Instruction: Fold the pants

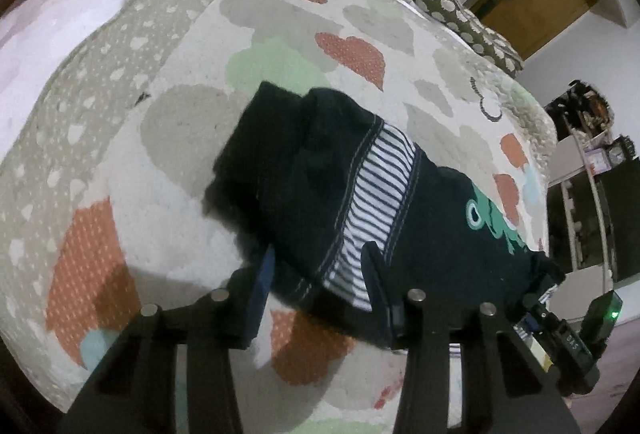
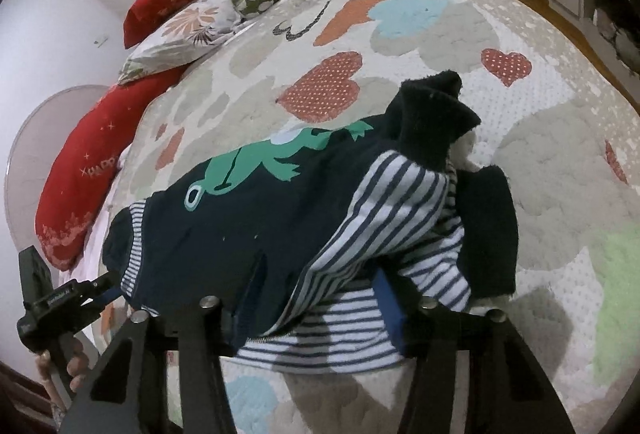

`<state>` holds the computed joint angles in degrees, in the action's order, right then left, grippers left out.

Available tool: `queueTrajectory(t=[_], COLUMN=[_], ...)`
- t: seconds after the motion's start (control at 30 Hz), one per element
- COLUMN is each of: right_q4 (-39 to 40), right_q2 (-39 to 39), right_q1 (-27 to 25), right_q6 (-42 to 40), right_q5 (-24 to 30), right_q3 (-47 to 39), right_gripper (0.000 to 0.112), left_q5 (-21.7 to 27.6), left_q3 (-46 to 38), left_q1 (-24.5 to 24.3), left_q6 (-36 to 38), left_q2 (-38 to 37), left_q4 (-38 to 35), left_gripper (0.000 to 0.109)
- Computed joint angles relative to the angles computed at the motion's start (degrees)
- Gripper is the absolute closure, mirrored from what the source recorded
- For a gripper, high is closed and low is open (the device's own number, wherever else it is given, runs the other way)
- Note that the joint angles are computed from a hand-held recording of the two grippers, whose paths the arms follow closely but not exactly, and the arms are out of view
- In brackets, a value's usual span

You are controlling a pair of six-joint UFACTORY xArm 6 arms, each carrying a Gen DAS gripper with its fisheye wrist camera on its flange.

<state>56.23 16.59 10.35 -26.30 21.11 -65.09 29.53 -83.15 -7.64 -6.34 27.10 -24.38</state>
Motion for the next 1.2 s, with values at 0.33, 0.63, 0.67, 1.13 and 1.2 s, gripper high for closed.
queueTrajectory(t=[0.33, 0.63, 0.67, 1.13, 1.2], right_q4=[0.6, 7.4, 6.1, -44.5, -50.2], right_q2=[1.2, -1.3, -0.3, 26.2, 27.9], right_q1=[-0.5, -2.0, -2.2, -2.1, -2.5], right_q6=[-1.3, -8.4, -7.1, 31.9, 37.1], right_q5=[0.1, 3.0, 3.4, 5.0, 6.1], right_q3=[-1.1, -3.7, -5.5, -41.4, -43.2], right_gripper=[0.106, 0.107, 0.107, 0.100, 0.078], left_q5=[3.8, 10.0, 11.7, 15.4, 12.8], left_q3=[-3.4, -12.0, -16.4, -42.5, -39.4], left_q1=[1.7, 3.2, 3.4, 5.3, 5.4], left_q6=[-1.1, 2.0, 0.4, -4.0, -2.4], left_q2=[1.9, 5.1, 7.7, 23.4, 21.3], left_q4=[-0.7, -8.4, -7.3, -7.6, -8.4], left_gripper=[0.104, 0.105, 0.105, 0.066, 0.048])
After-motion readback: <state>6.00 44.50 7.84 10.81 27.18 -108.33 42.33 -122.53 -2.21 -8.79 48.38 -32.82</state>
